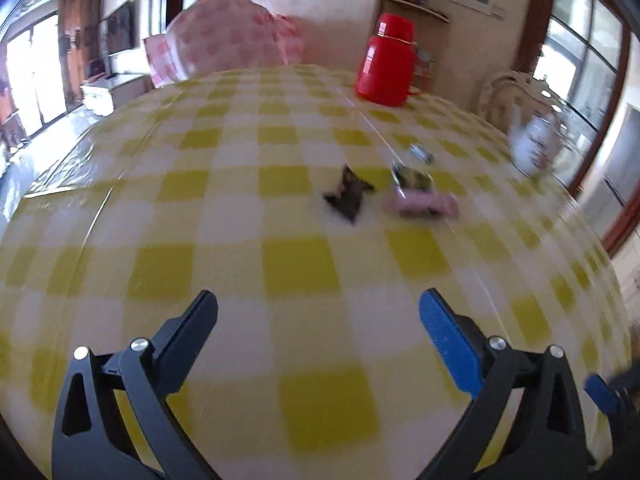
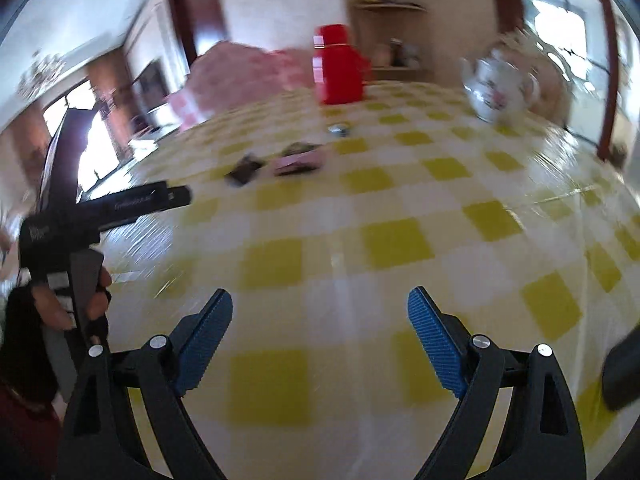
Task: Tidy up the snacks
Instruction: 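Move both tools back over the table toward the remaining snacks, then grasp the dark chocolate wrapper with the left tool while the right tool grasps the small white candy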
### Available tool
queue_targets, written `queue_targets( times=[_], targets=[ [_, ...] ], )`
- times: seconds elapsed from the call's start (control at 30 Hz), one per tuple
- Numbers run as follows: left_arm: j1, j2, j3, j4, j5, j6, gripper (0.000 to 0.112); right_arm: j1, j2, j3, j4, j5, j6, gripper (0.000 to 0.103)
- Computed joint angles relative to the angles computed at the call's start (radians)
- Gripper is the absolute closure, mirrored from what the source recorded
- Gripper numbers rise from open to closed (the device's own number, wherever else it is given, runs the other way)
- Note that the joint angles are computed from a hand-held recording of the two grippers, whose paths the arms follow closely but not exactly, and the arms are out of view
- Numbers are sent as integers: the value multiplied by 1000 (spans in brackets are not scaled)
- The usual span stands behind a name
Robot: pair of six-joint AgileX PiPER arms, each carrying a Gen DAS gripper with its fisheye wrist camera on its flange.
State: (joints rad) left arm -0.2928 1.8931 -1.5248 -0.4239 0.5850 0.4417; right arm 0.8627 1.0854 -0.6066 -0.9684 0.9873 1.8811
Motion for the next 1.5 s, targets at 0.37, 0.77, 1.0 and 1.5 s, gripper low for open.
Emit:
queue_targets(
  times=[0.37, 0.77, 1.0, 1.5],
  targets=[
    [-1, 339, -453, -115, 119, -95, 11, -784, 321, -189, 68, -617, -357, 17],
    [23, 396, -545, -168, 226, -98, 11, -984, 976, -1062, 656, -499, -1191, 34],
    [17, 404, -559, -144, 236, -116, 11, -961, 1226, -1505, 760, -211, -1431, 47],
    [1, 459, -674, -51, 311, -145, 11, -834, 506, -406, 461, -489, -935, 82]
  ],
)
